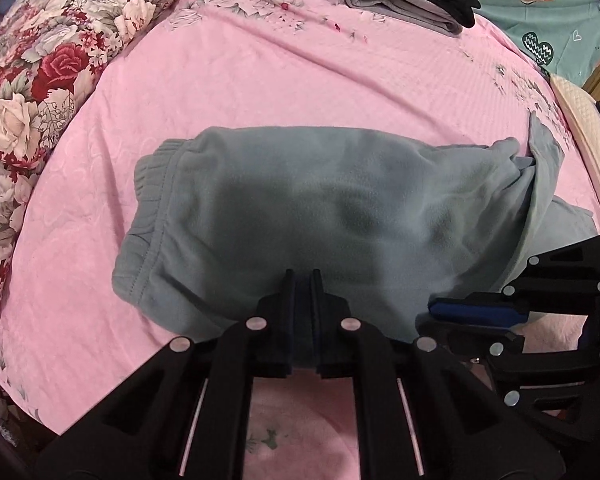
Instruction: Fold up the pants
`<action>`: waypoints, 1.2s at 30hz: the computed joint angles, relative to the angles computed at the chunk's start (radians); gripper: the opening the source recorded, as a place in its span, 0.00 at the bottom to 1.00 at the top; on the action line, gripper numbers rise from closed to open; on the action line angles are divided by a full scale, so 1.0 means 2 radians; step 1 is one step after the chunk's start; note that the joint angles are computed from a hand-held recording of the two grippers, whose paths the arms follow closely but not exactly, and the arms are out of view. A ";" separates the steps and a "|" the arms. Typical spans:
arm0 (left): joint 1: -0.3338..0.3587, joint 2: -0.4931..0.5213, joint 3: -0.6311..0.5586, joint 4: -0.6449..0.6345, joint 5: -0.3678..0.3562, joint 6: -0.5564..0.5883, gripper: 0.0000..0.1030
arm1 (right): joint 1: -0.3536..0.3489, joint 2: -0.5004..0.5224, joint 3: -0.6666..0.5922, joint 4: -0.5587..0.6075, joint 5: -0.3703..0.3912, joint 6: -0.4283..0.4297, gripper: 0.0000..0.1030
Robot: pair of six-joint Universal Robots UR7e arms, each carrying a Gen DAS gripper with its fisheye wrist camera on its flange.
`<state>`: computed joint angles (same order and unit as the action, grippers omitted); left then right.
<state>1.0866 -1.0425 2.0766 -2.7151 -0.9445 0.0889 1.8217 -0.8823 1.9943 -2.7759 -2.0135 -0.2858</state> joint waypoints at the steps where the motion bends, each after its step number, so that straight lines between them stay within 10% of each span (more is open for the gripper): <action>1: -0.001 0.001 0.001 -0.004 0.003 0.002 0.07 | -0.001 0.000 -0.004 0.008 0.002 0.007 0.10; 8: -0.004 0.005 0.004 -0.013 0.013 0.001 0.07 | -0.015 -0.046 -0.037 0.079 -0.016 0.088 0.27; 13: -0.010 0.009 0.013 -0.033 0.029 0.004 0.07 | -0.054 -0.101 -0.095 0.172 -0.100 0.200 0.41; 17: -0.017 0.016 0.024 -0.061 0.048 0.017 0.07 | -0.091 -0.126 -0.143 0.230 -0.163 0.268 0.43; 26: -0.019 0.021 0.026 -0.075 0.055 0.034 0.07 | -0.159 -0.105 -0.211 0.326 -0.159 0.382 0.43; 34: -0.022 0.024 0.028 -0.079 0.062 0.036 0.07 | -0.166 -0.078 -0.218 0.311 -0.177 0.396 0.43; 36: -0.021 0.023 0.027 -0.076 0.060 0.033 0.07 | -0.165 -0.077 -0.210 0.289 -0.181 0.388 0.29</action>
